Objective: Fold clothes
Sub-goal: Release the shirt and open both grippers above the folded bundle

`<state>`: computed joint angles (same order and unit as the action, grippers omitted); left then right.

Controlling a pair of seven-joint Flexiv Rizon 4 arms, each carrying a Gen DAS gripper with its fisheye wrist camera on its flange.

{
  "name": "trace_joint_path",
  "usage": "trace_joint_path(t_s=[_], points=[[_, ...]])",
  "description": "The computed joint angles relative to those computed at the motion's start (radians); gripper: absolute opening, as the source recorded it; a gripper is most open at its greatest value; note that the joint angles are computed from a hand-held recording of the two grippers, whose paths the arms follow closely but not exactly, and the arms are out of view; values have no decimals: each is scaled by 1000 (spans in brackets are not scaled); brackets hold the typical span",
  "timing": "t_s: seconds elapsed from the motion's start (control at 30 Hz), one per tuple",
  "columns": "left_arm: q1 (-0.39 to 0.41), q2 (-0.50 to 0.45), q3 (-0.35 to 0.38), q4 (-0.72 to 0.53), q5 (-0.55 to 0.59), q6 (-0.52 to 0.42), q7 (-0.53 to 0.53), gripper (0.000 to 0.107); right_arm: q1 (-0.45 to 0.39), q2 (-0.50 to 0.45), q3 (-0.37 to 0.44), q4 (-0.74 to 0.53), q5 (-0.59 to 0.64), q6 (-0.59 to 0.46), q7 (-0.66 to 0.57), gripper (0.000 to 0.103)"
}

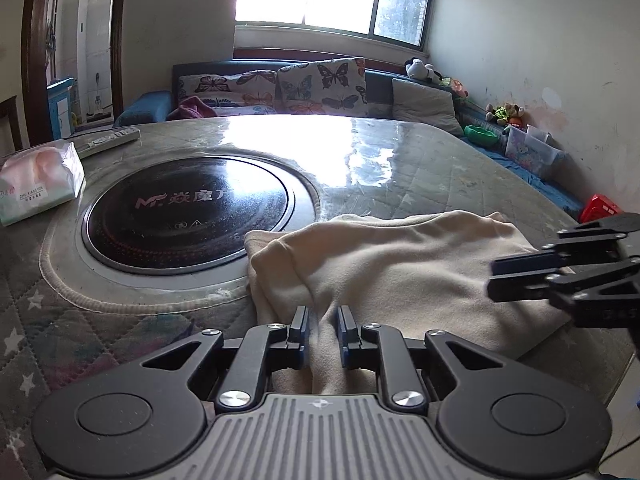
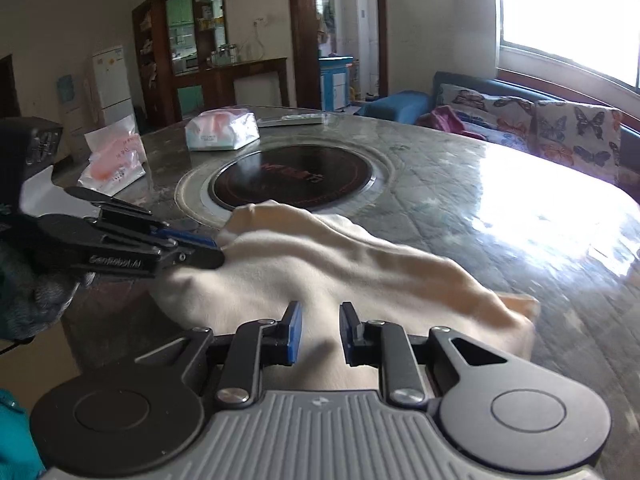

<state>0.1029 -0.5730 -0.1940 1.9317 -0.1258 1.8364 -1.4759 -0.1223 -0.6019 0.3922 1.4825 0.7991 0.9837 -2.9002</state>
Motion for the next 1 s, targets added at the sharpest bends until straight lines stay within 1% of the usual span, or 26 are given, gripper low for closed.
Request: trace_joint_path(t_s=[0.13,0.2,0.37,0.5,0.57,0.63,0.73,0.83,0.93,1.0], points=[[-53,-3,54,-10,-8,-1,15,18,-16,18,-24,32,4,36,32,19],[-58,-7,59,-14,-10,0,21,18,-18,14,-35,38,-1,51,60,19],[-56,-4,58,-11,-14,-5,30,18,-72,8,-17,11,44,22,85,18],[-54,1,54,-17,-16,-11,37,18,-47,-7,-45,3,10,45,126,18],[-54,3,53,-21,-17,-14,40,18,-55,-12,-37,-5,2,37,127,18],[-36,-2,32,-37,-16,-22,46,18,-56,-19,-25,-21,0,43,113,18],[-19,-20,8,-79,-26,-49,52,17,-36,-48,-22,-63,-21,56,120,18],[-24,-47,5,-132,-37,-72,67,17,-5,-90,-30,-113,-63,69,165,19],[-24,-78,-2,-185,-49,-98,87,17,11,-134,-23,-177,-102,54,217,18],[-51,-100,29,-225,-69,-132,91,17,20,-155,-18,-201,-126,56,234,18]])
